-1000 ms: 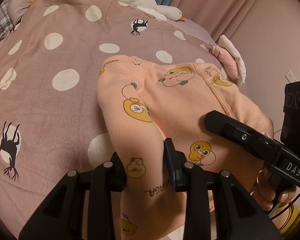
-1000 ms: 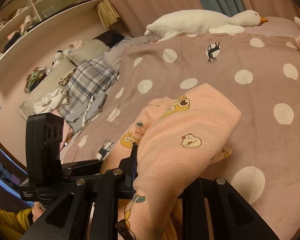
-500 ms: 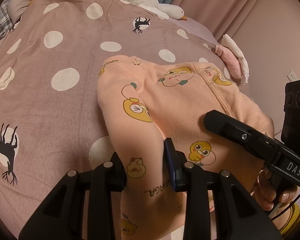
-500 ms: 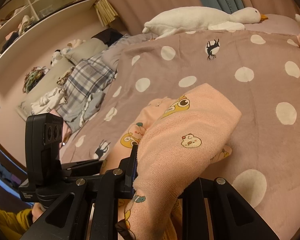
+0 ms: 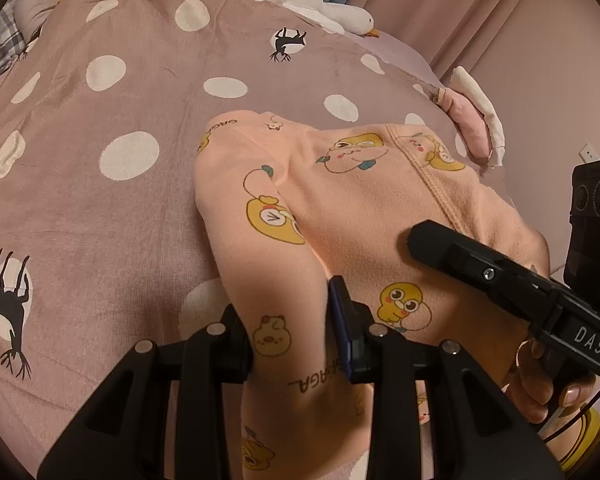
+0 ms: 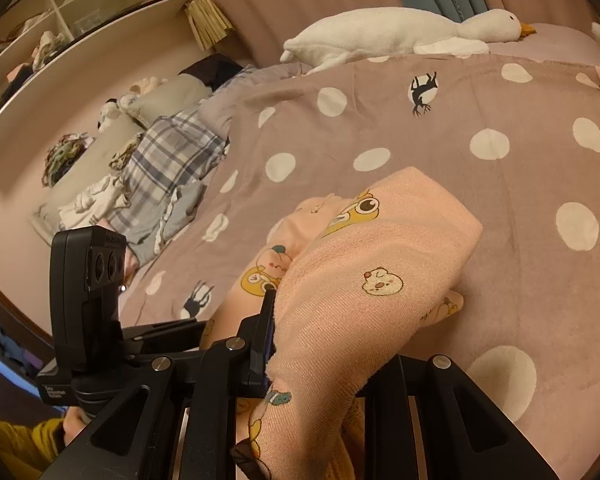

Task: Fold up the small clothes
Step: 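Hold the peach shirt bundle edges with both tools, keeping it steady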

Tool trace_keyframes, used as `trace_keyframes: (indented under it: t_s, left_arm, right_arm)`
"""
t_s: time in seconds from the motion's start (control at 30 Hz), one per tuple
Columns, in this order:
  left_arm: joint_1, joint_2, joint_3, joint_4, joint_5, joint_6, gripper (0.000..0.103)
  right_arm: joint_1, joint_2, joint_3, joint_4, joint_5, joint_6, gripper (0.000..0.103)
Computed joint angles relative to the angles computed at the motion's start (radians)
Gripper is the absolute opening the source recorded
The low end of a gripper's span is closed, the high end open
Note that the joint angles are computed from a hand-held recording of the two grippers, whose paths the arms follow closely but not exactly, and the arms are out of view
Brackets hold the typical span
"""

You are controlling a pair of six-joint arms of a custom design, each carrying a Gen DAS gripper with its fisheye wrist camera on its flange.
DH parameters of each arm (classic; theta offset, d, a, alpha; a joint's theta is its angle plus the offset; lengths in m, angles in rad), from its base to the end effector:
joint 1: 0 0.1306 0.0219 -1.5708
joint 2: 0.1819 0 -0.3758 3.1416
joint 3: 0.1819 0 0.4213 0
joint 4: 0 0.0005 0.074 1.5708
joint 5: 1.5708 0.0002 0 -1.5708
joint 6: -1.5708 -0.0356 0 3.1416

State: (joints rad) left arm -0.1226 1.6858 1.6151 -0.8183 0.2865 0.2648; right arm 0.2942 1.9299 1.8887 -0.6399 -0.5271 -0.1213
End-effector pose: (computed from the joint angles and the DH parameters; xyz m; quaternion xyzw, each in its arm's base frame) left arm 0.6141 -0.0863 0.3761 -0.0186 0.9338 -0.1957 0.2988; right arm 0.6818 0.2248 0.3693 -0.1869 0.8586 0.3158 0.3580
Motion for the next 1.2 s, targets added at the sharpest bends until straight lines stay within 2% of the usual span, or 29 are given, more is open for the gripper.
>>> trace_keyframes:
  t_s: [1.2]
  left_arm:
    - [0.010, 0.068, 0.074, -0.033, -0.016, -0.005, 0.032]
  right_arm:
    - [-0.002, 0.040, 0.046, -0.014, -0.005, -0.008, 0.023]
